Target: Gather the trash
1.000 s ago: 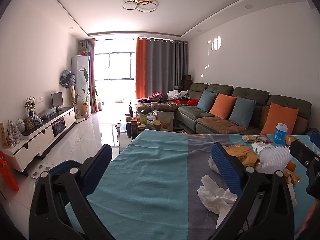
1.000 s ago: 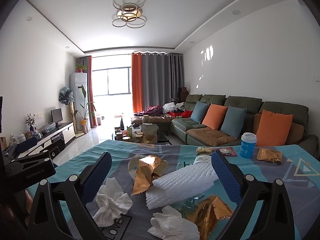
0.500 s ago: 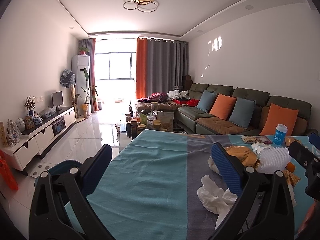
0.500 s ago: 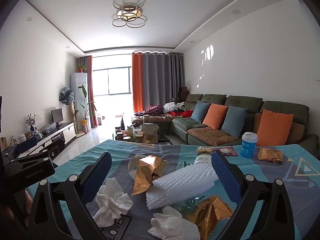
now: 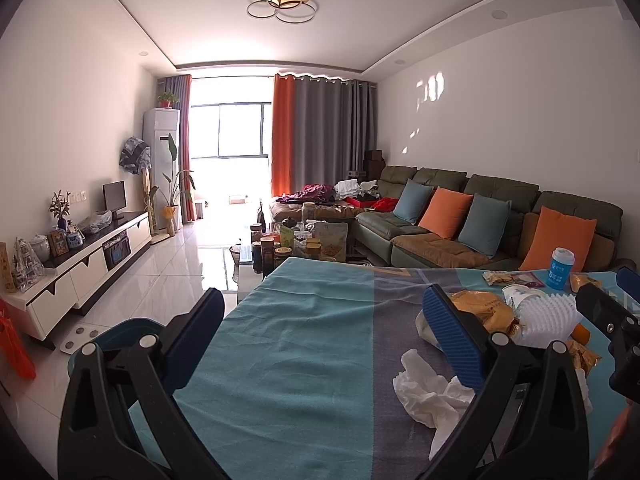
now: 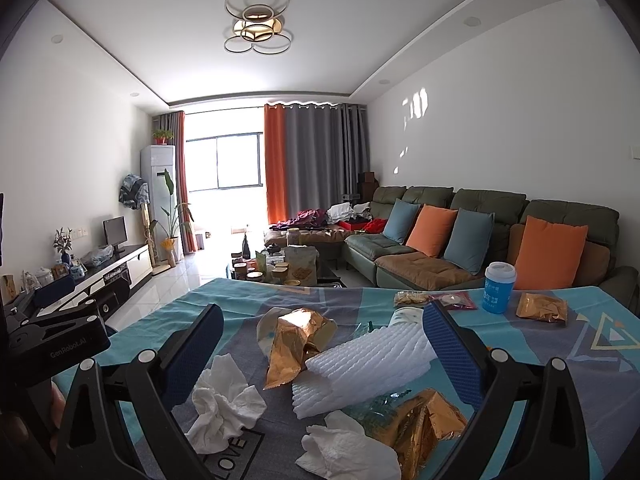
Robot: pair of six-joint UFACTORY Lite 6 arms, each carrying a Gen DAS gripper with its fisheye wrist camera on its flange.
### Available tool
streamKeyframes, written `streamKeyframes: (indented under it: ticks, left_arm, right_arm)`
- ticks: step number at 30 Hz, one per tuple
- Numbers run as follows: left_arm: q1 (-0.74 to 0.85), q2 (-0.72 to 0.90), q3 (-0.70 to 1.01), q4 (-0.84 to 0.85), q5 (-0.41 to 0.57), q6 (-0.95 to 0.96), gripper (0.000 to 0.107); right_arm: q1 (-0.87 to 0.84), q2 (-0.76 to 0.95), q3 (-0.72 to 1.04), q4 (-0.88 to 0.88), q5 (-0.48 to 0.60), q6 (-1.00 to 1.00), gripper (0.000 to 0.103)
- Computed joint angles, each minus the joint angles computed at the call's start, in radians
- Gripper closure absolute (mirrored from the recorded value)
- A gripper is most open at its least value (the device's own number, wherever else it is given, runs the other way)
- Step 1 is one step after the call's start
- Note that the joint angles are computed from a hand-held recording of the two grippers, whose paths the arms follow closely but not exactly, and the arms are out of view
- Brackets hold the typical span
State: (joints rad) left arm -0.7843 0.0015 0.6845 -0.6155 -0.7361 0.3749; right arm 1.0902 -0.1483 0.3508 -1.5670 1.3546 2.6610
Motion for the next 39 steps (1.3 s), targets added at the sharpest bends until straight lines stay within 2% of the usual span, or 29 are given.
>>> streamKeyframes:
  ticks: [39]
  left_arm:
    - [-0.005, -0.012, -0.024, 0.008, 0.006, -0.014, 0.009]
  right_arm:
    - [0.001, 0.0, -0.01, -0.01, -0.008, 0.022, 0.007]
